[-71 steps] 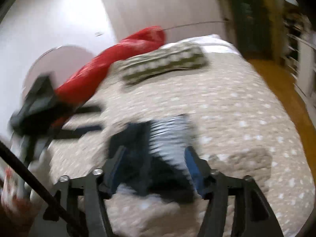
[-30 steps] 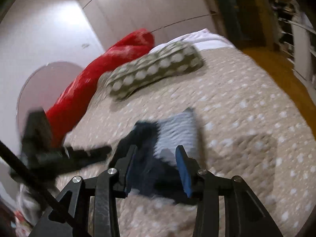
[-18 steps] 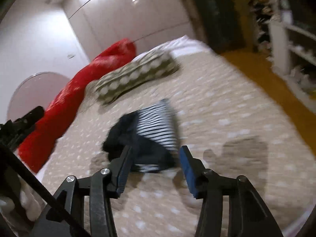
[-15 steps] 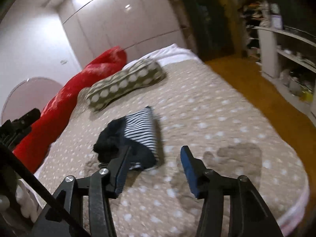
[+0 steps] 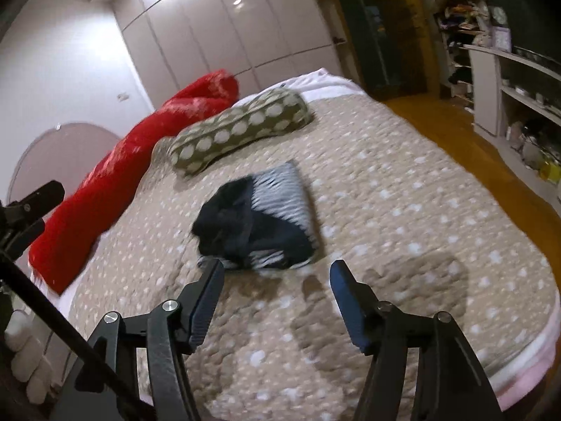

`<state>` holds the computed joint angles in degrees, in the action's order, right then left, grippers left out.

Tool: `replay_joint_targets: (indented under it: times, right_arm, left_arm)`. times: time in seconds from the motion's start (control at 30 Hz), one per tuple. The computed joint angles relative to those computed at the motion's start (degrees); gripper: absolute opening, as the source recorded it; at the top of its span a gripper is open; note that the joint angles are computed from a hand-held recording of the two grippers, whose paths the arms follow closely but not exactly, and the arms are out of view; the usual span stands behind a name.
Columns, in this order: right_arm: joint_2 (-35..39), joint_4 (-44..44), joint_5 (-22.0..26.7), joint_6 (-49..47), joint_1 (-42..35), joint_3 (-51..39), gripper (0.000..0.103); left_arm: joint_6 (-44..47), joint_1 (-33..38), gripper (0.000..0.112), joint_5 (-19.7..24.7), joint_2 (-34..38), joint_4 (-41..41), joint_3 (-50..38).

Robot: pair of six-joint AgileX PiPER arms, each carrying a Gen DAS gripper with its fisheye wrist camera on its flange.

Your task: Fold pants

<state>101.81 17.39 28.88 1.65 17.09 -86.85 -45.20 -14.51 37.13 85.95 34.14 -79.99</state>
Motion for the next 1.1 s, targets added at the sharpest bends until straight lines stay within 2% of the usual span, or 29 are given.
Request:
replay_joint_targets:
  times: [0.23,0.37,0.6,1.1]
  right_arm:
    - [-0.43,-7.63,-1.03,4.67,4.30,1.97,0.067]
    - [-2.58,-13.01,-2.64,10.39,4.95,4.23,0.075]
    - [-1.67,-20.62,-1.50,15.64,6.67,4.03,0.076]
    - [-0.44,-24.82,-0.63,18.10,8.84,3.58,0.079]
  left_arm:
    - [-0.05,-2.46,0.098,4.46,0.52,0.06,2.98]
    - [-1.25,-3.04,0.098,6.69,0.93,0.29,2.44]
    - [0.48,-1.10,0.098,6.24,2.07,-2.03,2.60]
    - [1.70,1.32,0.098,5.03,2.28,-5.72,4.53]
